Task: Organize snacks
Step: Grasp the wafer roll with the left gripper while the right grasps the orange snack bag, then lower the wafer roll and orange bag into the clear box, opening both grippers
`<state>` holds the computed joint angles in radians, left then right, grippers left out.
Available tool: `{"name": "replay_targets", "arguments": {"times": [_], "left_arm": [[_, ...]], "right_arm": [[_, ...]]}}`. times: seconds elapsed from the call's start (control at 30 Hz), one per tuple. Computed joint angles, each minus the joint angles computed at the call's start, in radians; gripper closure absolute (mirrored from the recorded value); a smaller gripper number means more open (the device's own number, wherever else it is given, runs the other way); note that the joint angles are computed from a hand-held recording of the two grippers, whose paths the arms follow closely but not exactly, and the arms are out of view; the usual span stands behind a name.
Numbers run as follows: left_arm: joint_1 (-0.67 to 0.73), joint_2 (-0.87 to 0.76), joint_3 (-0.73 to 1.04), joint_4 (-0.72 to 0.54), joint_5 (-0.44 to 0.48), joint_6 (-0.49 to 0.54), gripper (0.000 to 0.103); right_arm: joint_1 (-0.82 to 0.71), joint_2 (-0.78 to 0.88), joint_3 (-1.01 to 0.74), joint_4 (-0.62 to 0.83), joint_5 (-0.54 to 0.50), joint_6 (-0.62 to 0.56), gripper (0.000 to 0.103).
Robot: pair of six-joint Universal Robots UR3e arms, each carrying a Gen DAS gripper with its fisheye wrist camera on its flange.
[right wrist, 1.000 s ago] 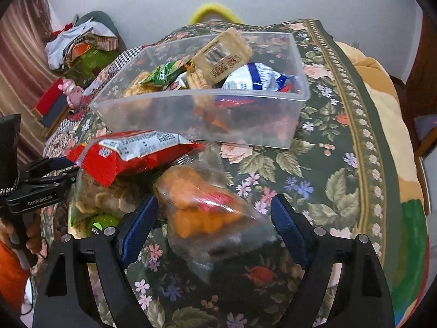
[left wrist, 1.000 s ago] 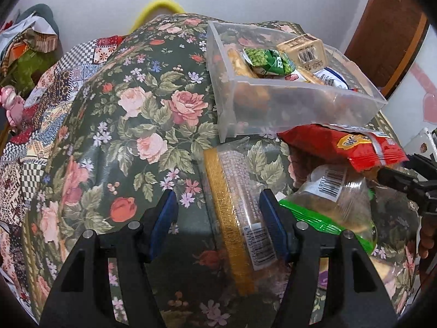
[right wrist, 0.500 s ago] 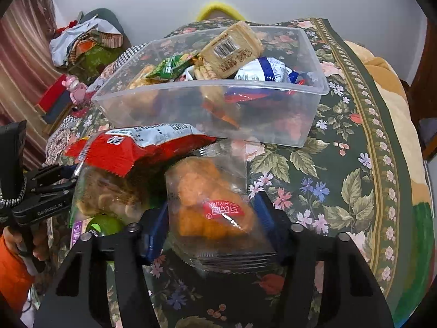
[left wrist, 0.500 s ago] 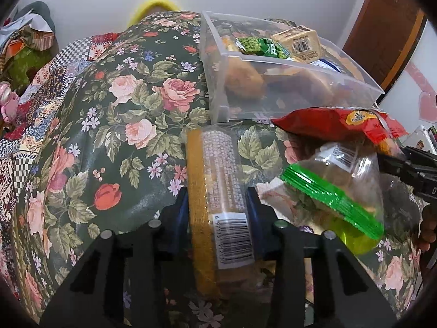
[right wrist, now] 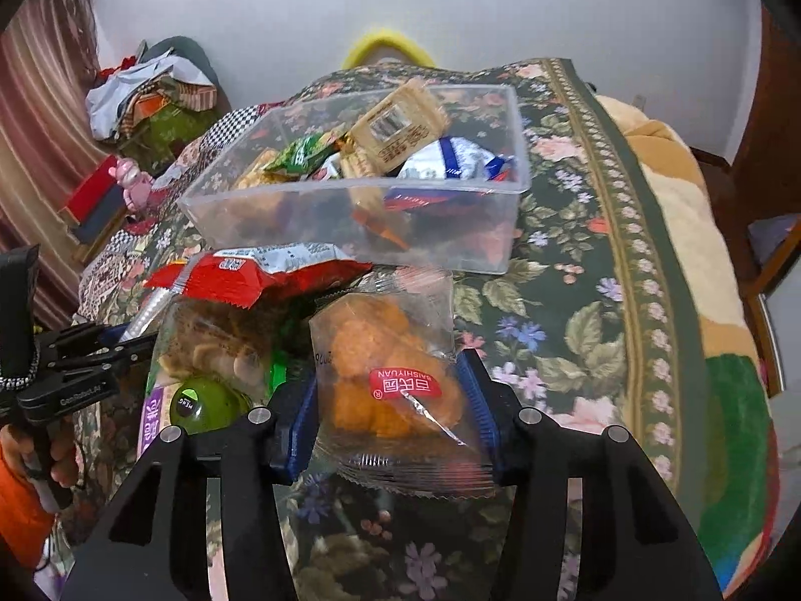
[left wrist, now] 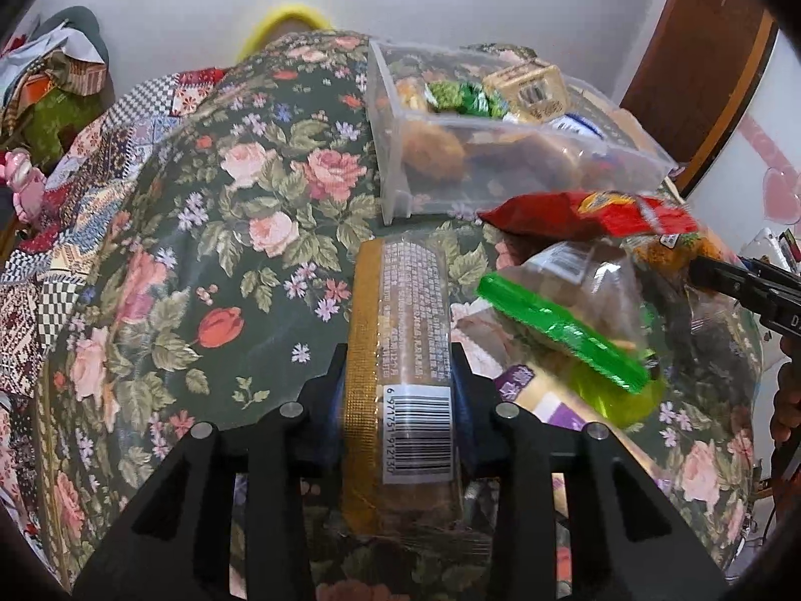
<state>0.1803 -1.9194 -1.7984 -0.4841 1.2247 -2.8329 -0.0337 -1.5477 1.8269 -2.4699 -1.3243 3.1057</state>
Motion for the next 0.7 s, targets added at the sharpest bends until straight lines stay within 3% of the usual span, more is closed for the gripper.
{"name": "replay_targets", "arguments": {"times": [0.4,0.7], "left_arm": [[0.018,0.094,0.083,-0.041,-0.070,-0.028,0.067],[-0.037,-0.028,0.333,-0.077,-0.074,-0.081,0.067]], "right_arm": [[-0.013,-0.053,-0.042,-0.023,-0.050,0.012,0.055],[-0.007,0.025,-0.172,-0.056,-0.044,0.025,0.055]]}}
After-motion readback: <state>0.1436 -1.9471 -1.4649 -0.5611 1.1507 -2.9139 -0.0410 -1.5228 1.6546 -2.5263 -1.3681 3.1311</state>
